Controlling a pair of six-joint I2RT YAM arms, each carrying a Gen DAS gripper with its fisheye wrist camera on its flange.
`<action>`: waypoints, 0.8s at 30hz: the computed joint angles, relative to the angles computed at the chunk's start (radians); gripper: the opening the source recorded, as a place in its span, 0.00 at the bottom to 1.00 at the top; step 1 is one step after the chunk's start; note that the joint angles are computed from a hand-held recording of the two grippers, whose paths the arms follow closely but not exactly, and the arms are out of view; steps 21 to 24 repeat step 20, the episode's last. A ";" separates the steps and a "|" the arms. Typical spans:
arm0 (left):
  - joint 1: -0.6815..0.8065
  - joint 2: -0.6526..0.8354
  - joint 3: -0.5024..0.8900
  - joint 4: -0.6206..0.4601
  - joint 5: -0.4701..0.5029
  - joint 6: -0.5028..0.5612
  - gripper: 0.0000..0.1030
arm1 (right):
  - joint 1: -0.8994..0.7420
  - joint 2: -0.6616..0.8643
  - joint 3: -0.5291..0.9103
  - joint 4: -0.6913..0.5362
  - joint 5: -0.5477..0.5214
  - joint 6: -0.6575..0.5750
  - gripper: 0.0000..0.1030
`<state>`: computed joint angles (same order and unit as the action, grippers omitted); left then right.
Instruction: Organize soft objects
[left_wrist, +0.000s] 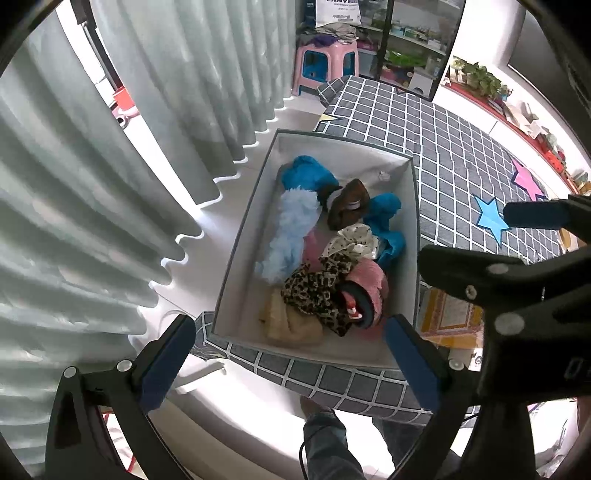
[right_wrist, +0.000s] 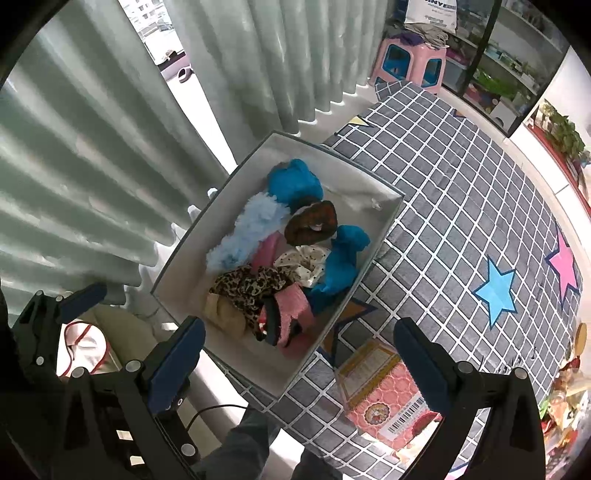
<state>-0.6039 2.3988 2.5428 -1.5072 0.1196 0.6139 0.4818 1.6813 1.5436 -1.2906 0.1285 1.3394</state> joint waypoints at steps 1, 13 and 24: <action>0.000 -0.002 -0.001 -0.001 0.000 -0.001 1.00 | 0.001 0.000 0.001 -0.002 -0.001 0.002 1.00; 0.003 -0.013 -0.008 0.000 -0.007 -0.006 1.00 | 0.013 0.003 0.012 -0.013 0.001 0.013 1.00; 0.014 -0.013 -0.016 0.020 0.007 -0.035 1.00 | 0.027 -0.012 -0.004 0.000 0.001 0.021 1.00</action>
